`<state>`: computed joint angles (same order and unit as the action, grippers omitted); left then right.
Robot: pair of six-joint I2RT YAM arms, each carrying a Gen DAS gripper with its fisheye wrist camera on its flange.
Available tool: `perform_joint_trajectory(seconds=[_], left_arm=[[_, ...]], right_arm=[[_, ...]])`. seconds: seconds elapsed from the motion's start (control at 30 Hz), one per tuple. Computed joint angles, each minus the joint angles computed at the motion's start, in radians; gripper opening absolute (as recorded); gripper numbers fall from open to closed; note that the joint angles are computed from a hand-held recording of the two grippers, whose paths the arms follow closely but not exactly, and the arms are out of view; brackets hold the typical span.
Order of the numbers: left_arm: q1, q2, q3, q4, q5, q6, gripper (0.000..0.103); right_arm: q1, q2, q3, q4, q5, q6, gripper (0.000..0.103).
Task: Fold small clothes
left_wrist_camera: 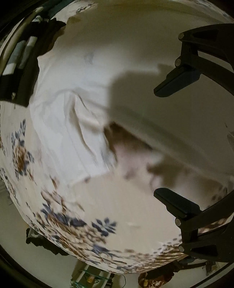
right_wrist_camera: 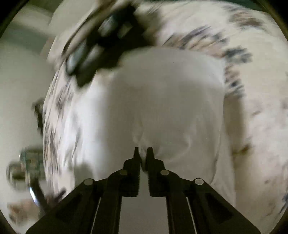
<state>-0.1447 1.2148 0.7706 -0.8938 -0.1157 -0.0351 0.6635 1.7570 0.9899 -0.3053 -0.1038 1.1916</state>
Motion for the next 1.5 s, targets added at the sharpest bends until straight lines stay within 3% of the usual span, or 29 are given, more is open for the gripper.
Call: perform_joint_trajectory(seconds=[0.07,0.13,0.23,0.33,0.43,0.5,0.53,0.7,0.77,0.83,0.87,0.9,0.97,1.03,1.2,1.27,1.37,1.47,1.5], left_arm=[[0.065,-0.022,-0.014,-0.006,0.010,0.055,0.103],[0.138,-0.018,-0.011,0.002,0.025,0.113,0.103],[0.228,-0.012,-0.001,0.010,0.043,0.163,0.103],[0.302,0.023,0.030,0.013,0.062,0.174,0.103],[0.368,0.081,0.075,0.003,0.112,0.159,0.103],[0.428,0.149,0.120,-0.019,0.200,0.144,0.103],[0.472,0.204,0.154,-0.049,0.278,0.125,0.103],[0.607,0.433,0.242,-0.125,0.697,0.027,0.102],[0.617,0.464,0.217,-0.061,0.817,-0.076,0.102],[0.599,0.461,0.176,0.054,0.876,-0.197,0.093],[0.577,0.453,0.162,0.120,0.870,-0.254,0.071],[0.560,0.447,0.156,0.157,0.856,-0.280,0.038],[0.525,0.445,0.164,0.212,0.824,-0.321,0.007],[0.479,0.411,0.179,0.269,0.772,-0.333,0.006],[0.242,0.314,0.265,0.282,0.588,-0.150,0.005],[0.065,0.266,0.273,0.270,0.489,-0.055,0.005],[-0.175,0.292,0.292,0.227,0.395,0.003,0.006],[-0.400,0.340,0.266,0.182,0.271,0.019,0.013],[-0.441,0.312,0.231,0.173,0.218,0.018,0.023]], right_arm=[[0.013,-0.049,-0.046,0.024,0.016,0.085,0.036],[0.021,-0.132,-0.120,0.054,0.070,0.188,0.037],[0.020,-0.192,-0.163,0.002,0.125,0.272,0.038],[-0.005,-0.141,-0.182,0.049,0.095,0.259,0.037],[-0.026,0.042,-0.092,0.090,0.021,0.193,0.037],[-0.008,0.179,-0.063,0.179,-0.128,0.232,0.038],[0.011,0.213,-0.097,0.302,-0.183,0.291,0.038],[0.111,0.160,-0.247,0.513,-0.100,0.495,0.037],[0.135,0.128,-0.313,0.575,-0.063,0.584,0.037],[0.143,0.104,-0.360,0.610,-0.043,0.627,0.037],[0.147,0.095,-0.379,0.616,-0.039,0.637,0.037],[0.149,0.087,-0.395,0.623,-0.034,0.641,0.038],[0.144,0.061,-0.419,0.619,-0.034,0.636,0.038],[0.152,0.032,-0.436,0.608,-0.028,0.636,0.038],[0.170,0.030,-0.447,0.645,-0.014,0.673,0.038],[0.168,0.046,-0.420,0.637,-0.011,0.687,0.038],[0.197,-0.004,-0.463,0.635,0.011,0.735,0.038],[0.224,-0.084,-0.507,0.584,0.016,0.766,0.038],[0.230,-0.114,-0.515,0.552,0.014,0.772,0.038]])
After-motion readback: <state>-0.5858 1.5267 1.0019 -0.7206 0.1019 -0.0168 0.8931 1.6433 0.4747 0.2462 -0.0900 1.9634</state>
